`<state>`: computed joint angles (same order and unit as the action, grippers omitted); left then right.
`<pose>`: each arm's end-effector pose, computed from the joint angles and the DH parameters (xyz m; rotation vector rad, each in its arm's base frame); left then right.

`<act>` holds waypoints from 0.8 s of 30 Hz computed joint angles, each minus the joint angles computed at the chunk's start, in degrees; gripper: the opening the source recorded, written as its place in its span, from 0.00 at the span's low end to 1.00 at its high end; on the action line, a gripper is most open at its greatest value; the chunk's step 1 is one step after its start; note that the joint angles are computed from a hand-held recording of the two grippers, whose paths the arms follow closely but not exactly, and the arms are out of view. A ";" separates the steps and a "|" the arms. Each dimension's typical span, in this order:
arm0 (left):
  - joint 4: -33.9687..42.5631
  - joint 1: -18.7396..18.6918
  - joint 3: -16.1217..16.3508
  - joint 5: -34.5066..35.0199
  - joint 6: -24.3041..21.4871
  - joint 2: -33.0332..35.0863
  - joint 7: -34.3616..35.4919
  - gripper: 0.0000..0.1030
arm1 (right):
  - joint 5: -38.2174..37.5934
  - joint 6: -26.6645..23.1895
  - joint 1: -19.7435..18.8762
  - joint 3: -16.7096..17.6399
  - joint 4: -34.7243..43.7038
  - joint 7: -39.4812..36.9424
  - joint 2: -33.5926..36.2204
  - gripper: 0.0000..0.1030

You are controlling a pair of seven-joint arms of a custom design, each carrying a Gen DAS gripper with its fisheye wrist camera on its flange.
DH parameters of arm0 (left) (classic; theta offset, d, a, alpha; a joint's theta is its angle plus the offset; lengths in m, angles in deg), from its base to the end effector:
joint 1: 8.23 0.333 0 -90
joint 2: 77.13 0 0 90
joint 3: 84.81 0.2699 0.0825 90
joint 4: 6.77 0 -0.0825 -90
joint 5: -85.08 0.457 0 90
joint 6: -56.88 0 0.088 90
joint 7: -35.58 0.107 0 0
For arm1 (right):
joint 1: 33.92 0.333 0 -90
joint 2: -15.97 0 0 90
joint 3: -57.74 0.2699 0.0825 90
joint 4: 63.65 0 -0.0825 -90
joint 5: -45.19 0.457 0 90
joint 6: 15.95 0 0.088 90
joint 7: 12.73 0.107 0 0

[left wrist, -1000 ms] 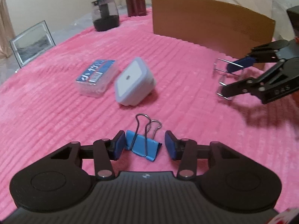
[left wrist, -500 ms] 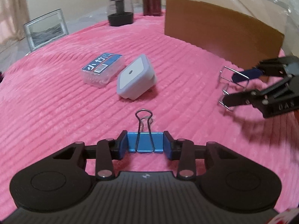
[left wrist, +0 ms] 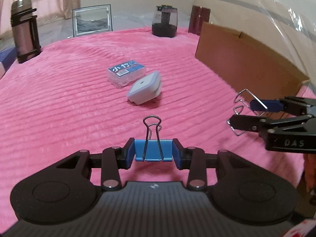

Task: Organize rigid objects
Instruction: 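Carry the binder clip and wire stand over the box and lower them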

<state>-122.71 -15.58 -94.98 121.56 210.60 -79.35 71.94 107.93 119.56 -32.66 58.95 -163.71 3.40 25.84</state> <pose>0.6210 -0.2166 0.4660 -1.8684 1.6038 -0.7562 0.7120 0.0409 0.4543 -1.9468 0.9306 -0.2828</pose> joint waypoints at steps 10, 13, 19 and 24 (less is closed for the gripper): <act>2.97 -3.06 -2.76 4.09 -6.56 -1.31 -8.61 0.33 | 4.07 -4.94 -2.54 -2.54 -2.06 -3.01 -4.22 0.63; 4.74 -3.92 -3.14 4.92 -7.49 -0.54 -9.06 0.33 | 4.96 -6.20 -3.14 -3.30 -1.89 -3.48 -4.74 0.63; 9.22 -5.62 -3.43 6.13 -9.11 2.19 -8.84 0.33 | 6.11 -8.72 -4.46 -4.50 -1.31 -4.34 -5.45 0.63; 13.27 -6.96 -3.28 6.39 -9.44 5.04 -7.22 0.33 | 7.05 -10.22 -5.74 -5.25 0.03 -3.92 -4.90 0.63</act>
